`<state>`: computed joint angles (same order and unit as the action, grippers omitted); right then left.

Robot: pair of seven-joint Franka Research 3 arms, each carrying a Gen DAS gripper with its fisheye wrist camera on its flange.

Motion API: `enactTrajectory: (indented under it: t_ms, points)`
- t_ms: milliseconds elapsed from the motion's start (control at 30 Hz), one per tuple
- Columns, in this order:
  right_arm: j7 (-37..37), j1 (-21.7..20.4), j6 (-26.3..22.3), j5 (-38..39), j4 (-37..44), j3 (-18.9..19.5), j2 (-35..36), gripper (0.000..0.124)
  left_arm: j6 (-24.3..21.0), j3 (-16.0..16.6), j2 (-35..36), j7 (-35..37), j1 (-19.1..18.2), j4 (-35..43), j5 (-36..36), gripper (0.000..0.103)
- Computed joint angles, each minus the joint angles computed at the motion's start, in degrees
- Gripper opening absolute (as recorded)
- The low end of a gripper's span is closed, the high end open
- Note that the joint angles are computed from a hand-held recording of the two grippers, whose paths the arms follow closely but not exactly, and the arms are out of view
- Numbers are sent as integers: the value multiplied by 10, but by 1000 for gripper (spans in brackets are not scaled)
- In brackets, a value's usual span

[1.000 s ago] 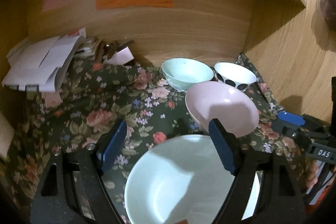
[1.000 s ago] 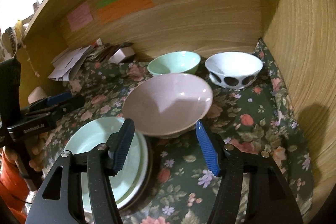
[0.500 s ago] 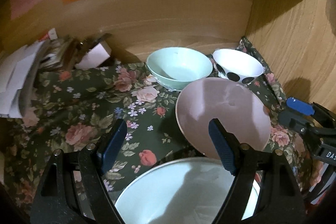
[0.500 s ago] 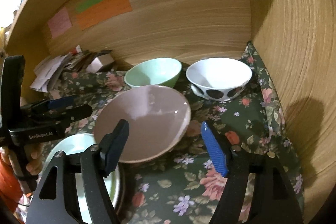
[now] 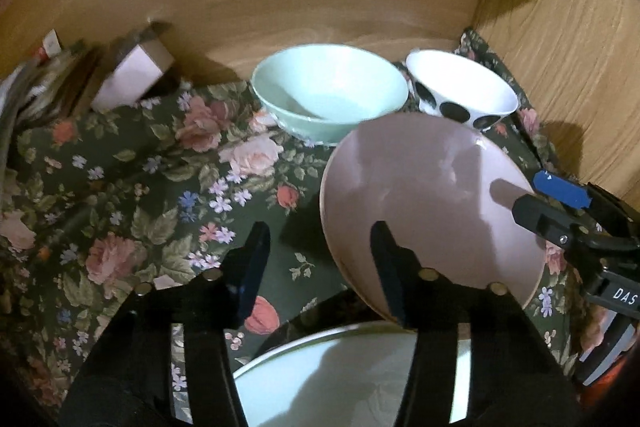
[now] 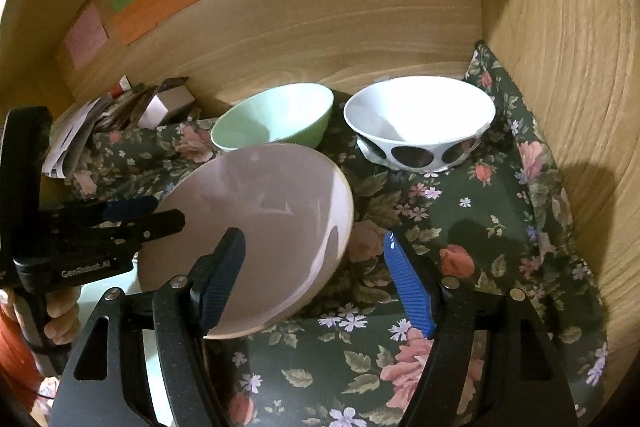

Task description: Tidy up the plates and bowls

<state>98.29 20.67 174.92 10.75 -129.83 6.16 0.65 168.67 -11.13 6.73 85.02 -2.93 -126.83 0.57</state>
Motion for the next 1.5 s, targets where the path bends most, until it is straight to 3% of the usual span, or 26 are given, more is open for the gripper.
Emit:
enactTrajectory:
  t_ms: [233,333,533,833,1133,1500]
  points:
    - [-77,1,-15,93,13,8,11,57,-27,-22,13,60,14,17,-69,33]
    - [-110,1,-27,132,21,11,16,44,-39,-29,19,84,14,25,-96,29]
    - [-119,4,-36,154,25,10,22,32,-39,-21,27,67,0,31,-84,23]
    - [-84,7,-29,124,18,5,17,29,-13,1,25,-18,-20,20,4,21]
    - [-54,7,-8,93,-1,5,-8,29,8,-7,1,-39,-14,-5,12,21]
    - [-72,19,15,106,-15,10,-40,29,41,4,-48,-53,-20,-48,7,21]
